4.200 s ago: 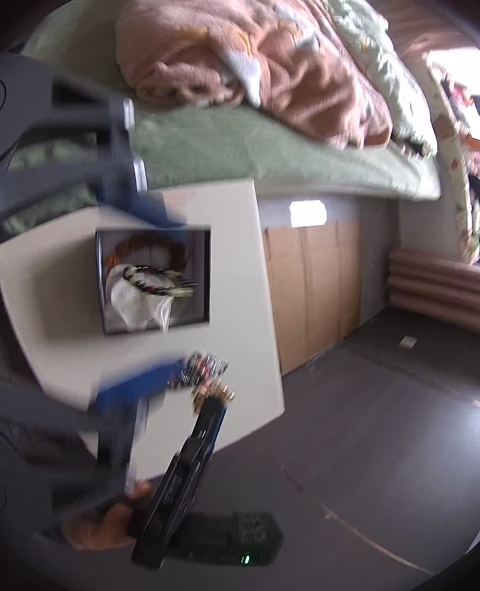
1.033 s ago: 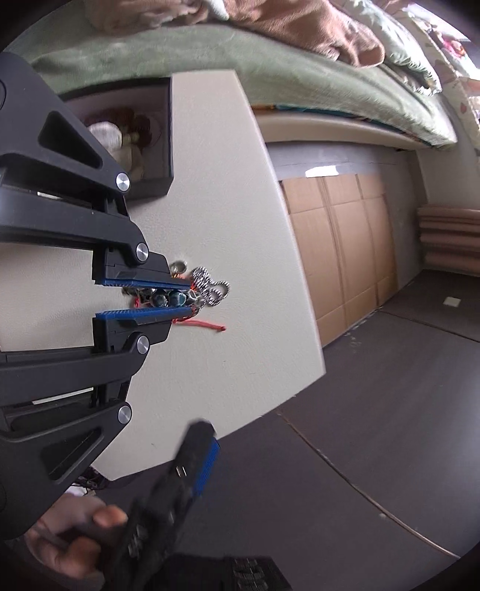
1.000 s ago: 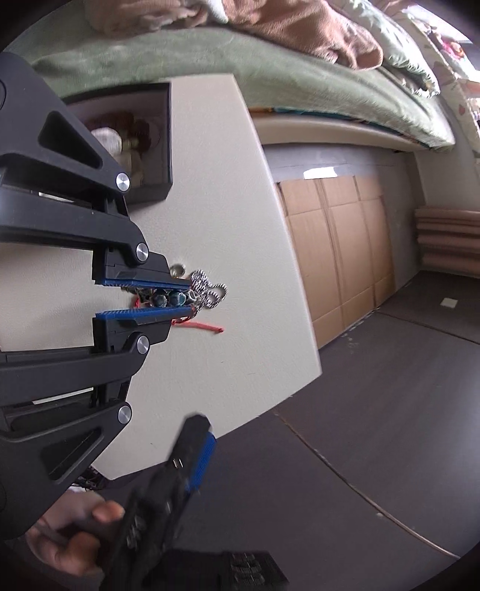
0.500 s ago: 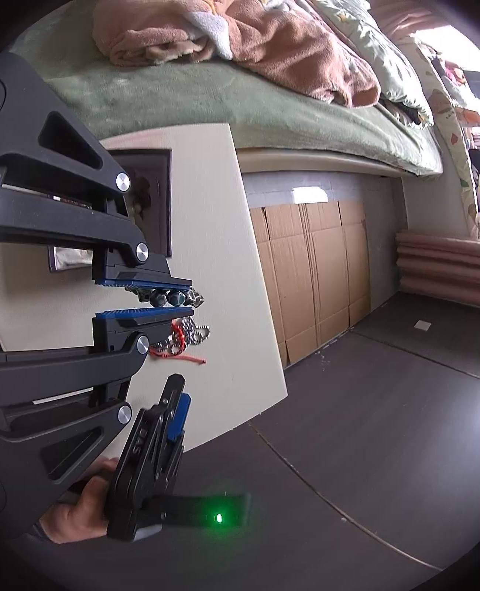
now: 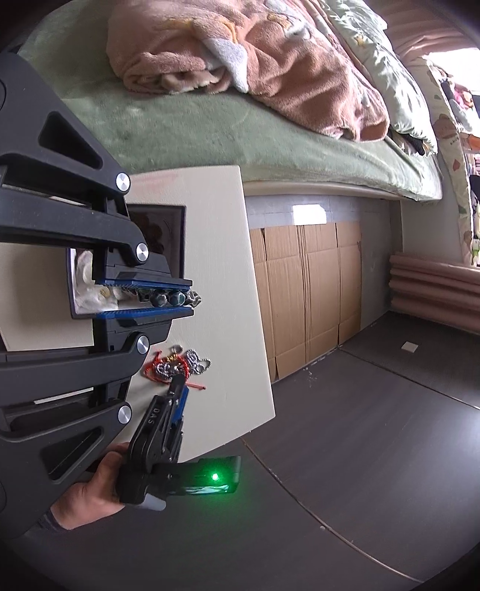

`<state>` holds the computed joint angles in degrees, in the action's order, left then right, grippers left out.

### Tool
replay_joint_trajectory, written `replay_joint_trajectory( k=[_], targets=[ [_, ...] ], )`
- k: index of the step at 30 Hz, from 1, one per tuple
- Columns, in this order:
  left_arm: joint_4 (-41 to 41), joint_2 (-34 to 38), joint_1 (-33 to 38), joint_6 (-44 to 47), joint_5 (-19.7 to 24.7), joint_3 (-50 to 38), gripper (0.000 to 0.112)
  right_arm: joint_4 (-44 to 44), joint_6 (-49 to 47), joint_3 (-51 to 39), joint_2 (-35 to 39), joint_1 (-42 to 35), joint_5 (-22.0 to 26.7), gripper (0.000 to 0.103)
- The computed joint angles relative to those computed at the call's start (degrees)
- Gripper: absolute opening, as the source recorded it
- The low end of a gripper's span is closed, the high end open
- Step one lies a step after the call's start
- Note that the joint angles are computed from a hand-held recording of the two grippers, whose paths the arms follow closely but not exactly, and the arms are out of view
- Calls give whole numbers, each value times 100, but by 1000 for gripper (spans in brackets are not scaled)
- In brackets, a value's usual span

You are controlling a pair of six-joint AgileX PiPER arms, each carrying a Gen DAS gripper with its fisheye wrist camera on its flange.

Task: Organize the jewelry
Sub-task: 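Carry the beaded strand over the black box and open the left gripper, then grasp the red cord with the right gripper and drop it into the box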

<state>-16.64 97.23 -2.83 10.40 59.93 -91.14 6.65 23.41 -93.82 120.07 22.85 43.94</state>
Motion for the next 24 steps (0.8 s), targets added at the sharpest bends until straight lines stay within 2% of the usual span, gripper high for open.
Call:
replay_joint_trajectory(
  k=[2, 8, 12, 13, 14, 15, 17, 24],
  targets=[
    [-40, -64, 90, 58, 4, 88, 10, -81, 40, 10, 1, 5, 2, 2],
    [-198, -201, 313, 220, 33, 290, 10, 487, -425, 399, -389, -90, -375, 1],
    [-412, -321, 469, 447, -121, 549, 12, 1020, -951, 594, -693, -69, -617, 1],
    [-492, -336, 514, 532, -136, 602, 15, 1163, -1063, 631, -747, -68, -675, 1],
    [-507, -349, 533, 557, -160, 645, 30, 1273, -1143, 657, -792, -71, -704, 1],
    [-444, -387, 533, 531, -246, 721, 54, 1403, -1234, 681, -844, -79, -735, 1],
    [-360, -531, 561, 512, -527, 952, 68, 1683, -1459, 746, -956, -71, -836, 1],
    [-458, -540, 838, 677, -652, 1244, 76, 2612, -2243, 801, -1213, 95, -1002, 1]
  ],
)
